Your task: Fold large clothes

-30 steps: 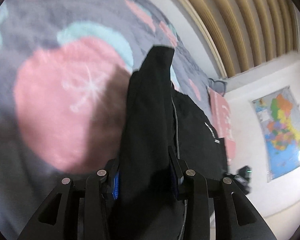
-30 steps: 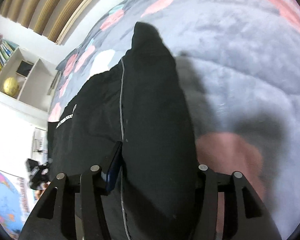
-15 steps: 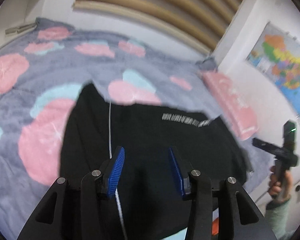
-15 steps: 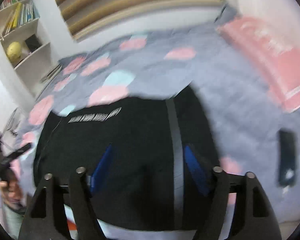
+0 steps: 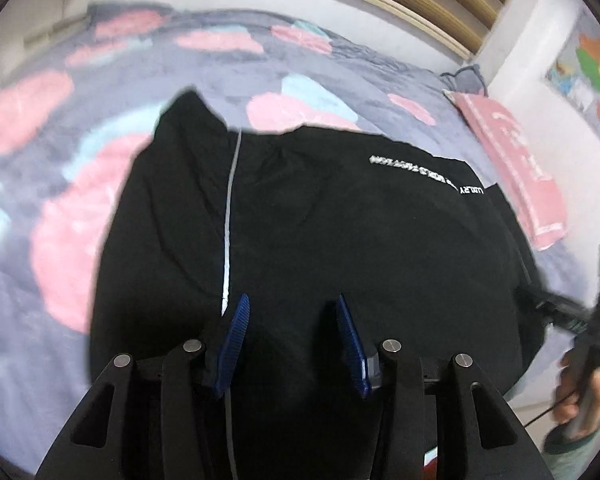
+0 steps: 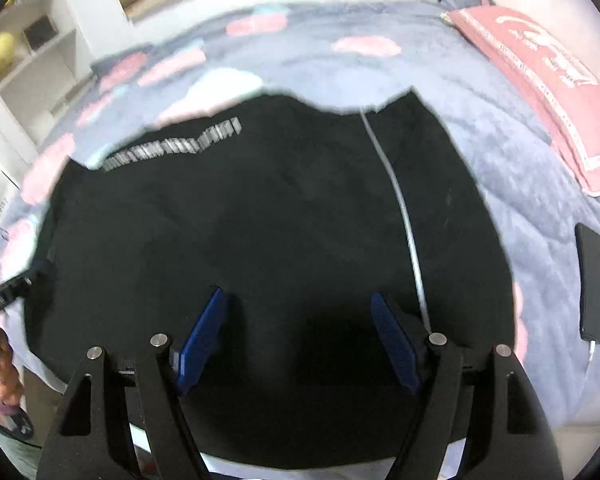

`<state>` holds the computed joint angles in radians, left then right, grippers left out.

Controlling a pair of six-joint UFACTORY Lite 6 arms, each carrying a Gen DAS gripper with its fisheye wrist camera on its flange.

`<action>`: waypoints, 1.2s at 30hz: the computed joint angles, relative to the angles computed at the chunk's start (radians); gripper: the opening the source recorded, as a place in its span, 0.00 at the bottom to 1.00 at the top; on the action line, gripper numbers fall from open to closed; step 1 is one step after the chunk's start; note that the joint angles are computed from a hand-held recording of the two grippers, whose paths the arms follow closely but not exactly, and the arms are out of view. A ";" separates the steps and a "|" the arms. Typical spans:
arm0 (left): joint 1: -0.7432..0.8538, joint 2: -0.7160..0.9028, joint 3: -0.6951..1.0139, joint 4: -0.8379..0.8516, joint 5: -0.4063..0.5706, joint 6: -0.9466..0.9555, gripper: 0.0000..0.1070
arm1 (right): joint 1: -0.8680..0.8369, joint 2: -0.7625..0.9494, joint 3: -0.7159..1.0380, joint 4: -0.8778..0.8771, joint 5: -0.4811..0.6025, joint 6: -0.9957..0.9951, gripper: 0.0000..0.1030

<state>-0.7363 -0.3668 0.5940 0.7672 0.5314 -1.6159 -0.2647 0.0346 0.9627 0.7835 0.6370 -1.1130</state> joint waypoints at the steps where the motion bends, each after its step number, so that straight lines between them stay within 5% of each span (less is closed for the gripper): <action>1: -0.052 -0.001 0.051 -0.005 0.088 0.007 0.44 | -0.009 -0.028 0.007 0.007 0.019 -0.002 0.76; 4: -0.193 -0.005 0.188 0.043 0.305 -0.027 0.47 | -0.012 -0.152 0.016 0.014 0.062 0.016 0.76; 12: -0.588 0.139 0.583 0.238 0.872 -0.099 0.73 | 0.056 -0.438 0.022 0.014 0.155 0.182 0.89; 20: -0.743 0.224 0.773 0.290 1.094 -0.062 0.74 | 0.004 -0.629 0.039 0.007 0.270 0.239 0.89; 36: -0.682 0.231 0.612 0.180 0.943 -0.192 0.74 | 0.265 -0.619 -0.118 -0.211 0.069 0.424 0.92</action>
<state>-1.4185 -0.1355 1.2062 0.9476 1.4746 -1.8080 0.0007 -0.5841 0.8446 0.5724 0.7061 -0.6895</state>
